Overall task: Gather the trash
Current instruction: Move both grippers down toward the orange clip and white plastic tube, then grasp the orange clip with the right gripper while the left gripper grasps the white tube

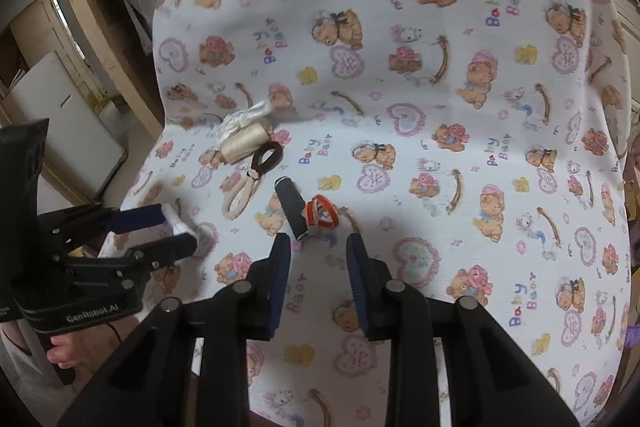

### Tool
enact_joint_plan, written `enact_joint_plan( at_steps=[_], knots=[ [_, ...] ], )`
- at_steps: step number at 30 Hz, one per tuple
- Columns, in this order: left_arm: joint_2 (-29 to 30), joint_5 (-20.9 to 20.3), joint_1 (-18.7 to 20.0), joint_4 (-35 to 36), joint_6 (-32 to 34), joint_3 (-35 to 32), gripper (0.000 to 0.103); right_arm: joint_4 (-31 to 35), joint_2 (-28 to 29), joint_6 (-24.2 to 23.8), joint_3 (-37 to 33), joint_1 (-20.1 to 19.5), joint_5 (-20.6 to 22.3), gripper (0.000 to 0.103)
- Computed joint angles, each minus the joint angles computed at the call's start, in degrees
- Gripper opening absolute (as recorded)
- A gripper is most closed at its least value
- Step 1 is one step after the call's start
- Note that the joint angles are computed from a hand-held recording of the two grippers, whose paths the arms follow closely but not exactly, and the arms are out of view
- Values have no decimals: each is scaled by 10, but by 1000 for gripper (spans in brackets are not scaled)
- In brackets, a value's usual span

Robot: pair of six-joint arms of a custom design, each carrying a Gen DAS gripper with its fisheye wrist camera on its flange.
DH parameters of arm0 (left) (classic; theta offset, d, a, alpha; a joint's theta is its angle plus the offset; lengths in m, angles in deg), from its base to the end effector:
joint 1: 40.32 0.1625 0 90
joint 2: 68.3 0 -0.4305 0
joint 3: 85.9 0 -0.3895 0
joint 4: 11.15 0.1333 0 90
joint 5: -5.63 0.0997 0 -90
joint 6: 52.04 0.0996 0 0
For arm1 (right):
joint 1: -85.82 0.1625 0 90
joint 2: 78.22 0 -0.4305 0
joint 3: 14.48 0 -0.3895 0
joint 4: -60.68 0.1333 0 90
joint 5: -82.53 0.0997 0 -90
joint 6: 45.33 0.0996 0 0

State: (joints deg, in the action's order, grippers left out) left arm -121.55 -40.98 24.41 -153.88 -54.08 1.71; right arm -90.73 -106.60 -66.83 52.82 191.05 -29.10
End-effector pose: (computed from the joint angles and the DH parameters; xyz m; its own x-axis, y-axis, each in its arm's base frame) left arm -0.1149 -0.7160 0.2503 -0.7635 0.0838 -0.6403 0.3782 0.8618 -0.3382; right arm 0.3058 -0.7555 0.0750 -0.7800 -0.4274 0.4571 -0.5681 0.7898 -0.2311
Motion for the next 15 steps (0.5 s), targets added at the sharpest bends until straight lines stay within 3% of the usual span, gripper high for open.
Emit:
enact_joint_plan(
  at_steps=[3, 4, 5, 6, 10, 13, 15],
  knots=[
    [-8, -26, 2, 0, 1, 8, 52, 1, -1, 21, -4, -3, 8, 21],
    [-10, -27, 1, -5, 1, 12, 58, 0, -1, 26, -7, -4, 13, 21],
    [-11, -20, -1, -9, -3, 16, 77, -4, -1, 26, -7, -3, 13, 21],
    [-12, -8, -3, -16, -9, 21, 86, -11, 1, 22, -8, -2, 9, 21],
    [-20, -45, -1, -17, -32, 26, 86, -11, 6, 30, -17, -2, 6, 21],
    [-22, -60, -1, -13, -71, 28, 78, -11, 9, 30, -20, -2, -4, 21],
    [-16, -62, 0, -4, -85, 21, 55, -15, 11, 28, -20, -1, -8, 21]
  ],
)
